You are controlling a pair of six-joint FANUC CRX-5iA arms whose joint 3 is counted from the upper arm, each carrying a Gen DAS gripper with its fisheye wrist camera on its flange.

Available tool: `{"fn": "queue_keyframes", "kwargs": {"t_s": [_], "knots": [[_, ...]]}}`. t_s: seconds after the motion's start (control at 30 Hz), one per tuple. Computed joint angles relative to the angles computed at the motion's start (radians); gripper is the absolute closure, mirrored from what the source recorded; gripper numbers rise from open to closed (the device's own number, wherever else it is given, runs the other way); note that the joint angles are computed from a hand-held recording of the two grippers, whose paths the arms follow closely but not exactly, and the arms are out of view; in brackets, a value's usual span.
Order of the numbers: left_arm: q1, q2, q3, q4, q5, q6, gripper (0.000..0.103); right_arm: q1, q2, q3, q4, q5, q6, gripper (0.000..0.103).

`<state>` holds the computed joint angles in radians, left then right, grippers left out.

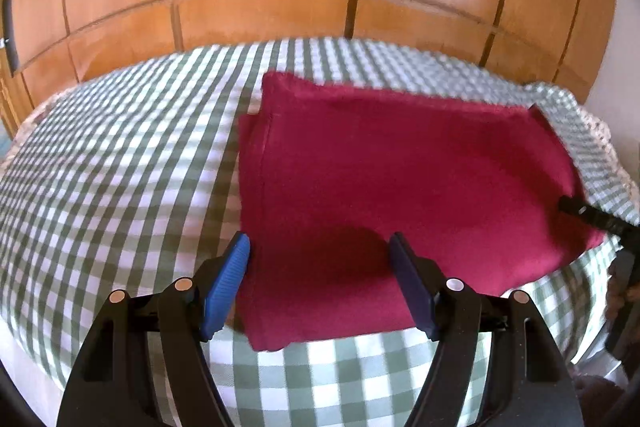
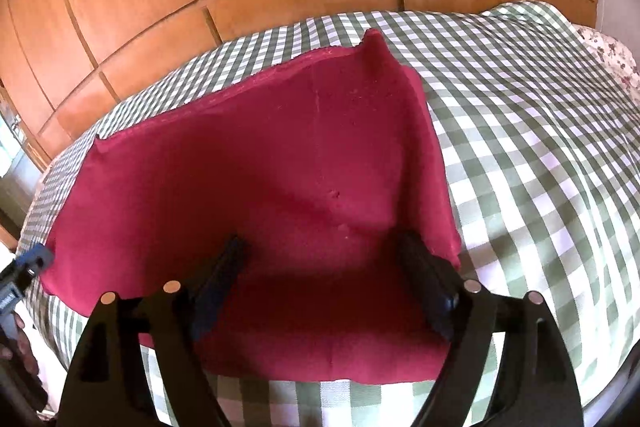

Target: Fold small clothes

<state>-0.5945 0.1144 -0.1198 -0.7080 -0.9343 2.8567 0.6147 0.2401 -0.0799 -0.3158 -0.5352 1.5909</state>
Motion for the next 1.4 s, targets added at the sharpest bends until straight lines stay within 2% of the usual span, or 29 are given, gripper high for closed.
{"fn": "queue_keyframes", "kwargs": {"t_s": [0.1,0.23,0.33,0.4,0.5,0.63,0.7,0.8,0.87,0.93,1.0,1.07,1.2,1.4], "knots": [[0.048,-0.017,-0.064,0.077,0.064,0.009,0.032,-0.003,-0.002,-0.001,-0.017,0.001,0.016,0.021],[0.063,-0.076,-0.124,0.092,0.126,0.071,0.031,-0.001,-0.002,-0.001,-0.017,0.0,0.034,0.02],[0.022,-0.102,-0.105,0.011,0.075,0.143,0.031,0.009,-0.002,0.0,0.017,-0.008,0.021,0.019],[0.002,-0.117,-0.091,-0.034,0.06,0.162,0.031,-0.012,-0.003,0.04,-0.036,-0.072,0.066,0.018],[-0.02,-0.111,-0.06,-0.071,0.066,0.109,0.031,-0.088,-0.03,0.073,-0.206,-0.1,0.142,0.015],[0.03,-0.081,-0.059,0.024,0.178,-0.009,0.031,-0.144,-0.021,0.089,-0.248,-0.113,0.112,0.012],[0.071,-0.057,-0.065,0.103,0.238,-0.088,0.031,-0.172,0.011,0.113,-0.265,-0.164,0.096,0.012],[0.123,-0.017,-0.065,0.208,0.266,-0.182,0.031,-0.21,0.062,0.152,-0.343,-0.272,0.121,0.016],[0.128,0.001,-0.055,0.21,0.263,-0.184,0.031,-0.192,0.047,0.121,-0.331,-0.236,0.147,0.016],[0.119,0.018,-0.029,0.194,0.235,-0.194,0.031,-0.185,0.046,0.123,-0.326,-0.246,0.149,0.021],[0.112,0.032,-0.014,0.185,0.219,-0.193,0.031,-0.159,0.045,0.122,-0.27,-0.239,0.102,0.038],[0.104,0.038,-0.006,0.17,0.209,-0.183,0.031,-0.144,0.046,0.125,-0.237,-0.24,0.076,0.048],[0.095,0.036,-0.01,0.149,0.211,-0.159,0.031,-0.141,0.051,0.159,-0.243,-0.298,0.07,0.074],[0.104,0.024,-0.034,0.157,0.248,-0.157,0.031,-0.148,0.024,0.21,-0.324,-0.361,0.123,0.079]]}}
